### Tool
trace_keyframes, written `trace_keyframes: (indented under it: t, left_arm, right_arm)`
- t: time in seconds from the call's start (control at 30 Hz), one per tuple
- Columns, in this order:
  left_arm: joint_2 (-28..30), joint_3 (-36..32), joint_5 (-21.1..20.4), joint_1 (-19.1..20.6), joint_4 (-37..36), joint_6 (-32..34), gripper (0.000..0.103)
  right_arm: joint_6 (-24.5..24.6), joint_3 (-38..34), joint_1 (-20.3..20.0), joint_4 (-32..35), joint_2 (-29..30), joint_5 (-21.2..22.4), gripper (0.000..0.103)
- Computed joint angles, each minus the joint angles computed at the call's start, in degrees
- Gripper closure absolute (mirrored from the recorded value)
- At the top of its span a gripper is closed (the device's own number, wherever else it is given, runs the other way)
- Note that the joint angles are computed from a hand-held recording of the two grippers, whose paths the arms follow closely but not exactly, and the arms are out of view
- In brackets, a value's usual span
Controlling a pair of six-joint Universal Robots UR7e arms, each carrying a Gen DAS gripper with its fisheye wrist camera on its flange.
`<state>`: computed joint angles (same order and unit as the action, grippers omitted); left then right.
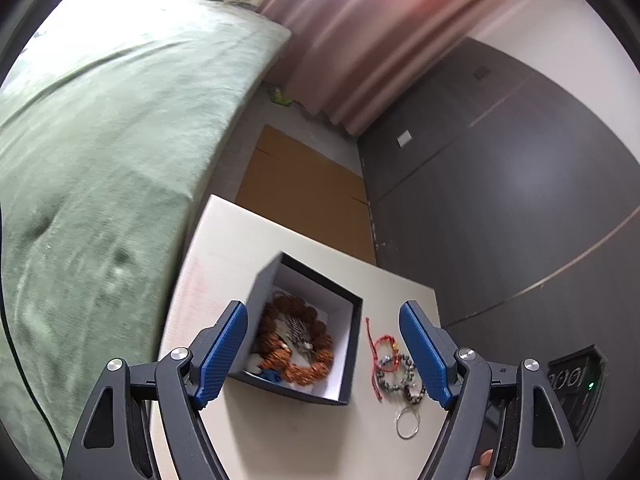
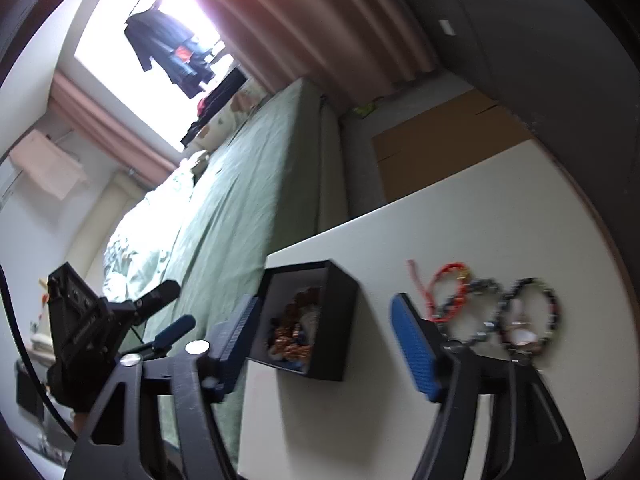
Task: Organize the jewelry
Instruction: 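Move the left tool over to the red string bracelet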
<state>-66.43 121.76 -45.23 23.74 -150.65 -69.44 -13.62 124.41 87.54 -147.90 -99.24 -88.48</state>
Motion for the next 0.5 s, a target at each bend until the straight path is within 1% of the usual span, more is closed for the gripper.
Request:
trace_keyframes:
  t: [0.23, 0.3, 0.4, 0.5]
  left_arm:
    - [5.08, -3.37, -2.01, -0.91, 0.31, 2.87, 0.024]
    - [6.43, -4.19, -2.54, -1.18, 0.54, 3.49, 0.024]
    - [8.59, -5.94, -3.03, -1.62, 1.77, 4.39, 0.024]
    - [11.09, -8.11, -3.29, -2.14, 3.34, 6.04, 0.026]
  right_arm:
    - [1.11, -0.69, -2.96, 3.21, -3.39, -1.49, 0.027]
    - [1.60, -0.99, -3.77, 4.38, -4.28, -2.57, 0.027]
    - [2.58, -1.29, -5.09, 5.67, -5.07, -3.79, 0.027]
    - [3.66, -1.92, -7.08, 8.37, -5.85, -3.83, 0.027]
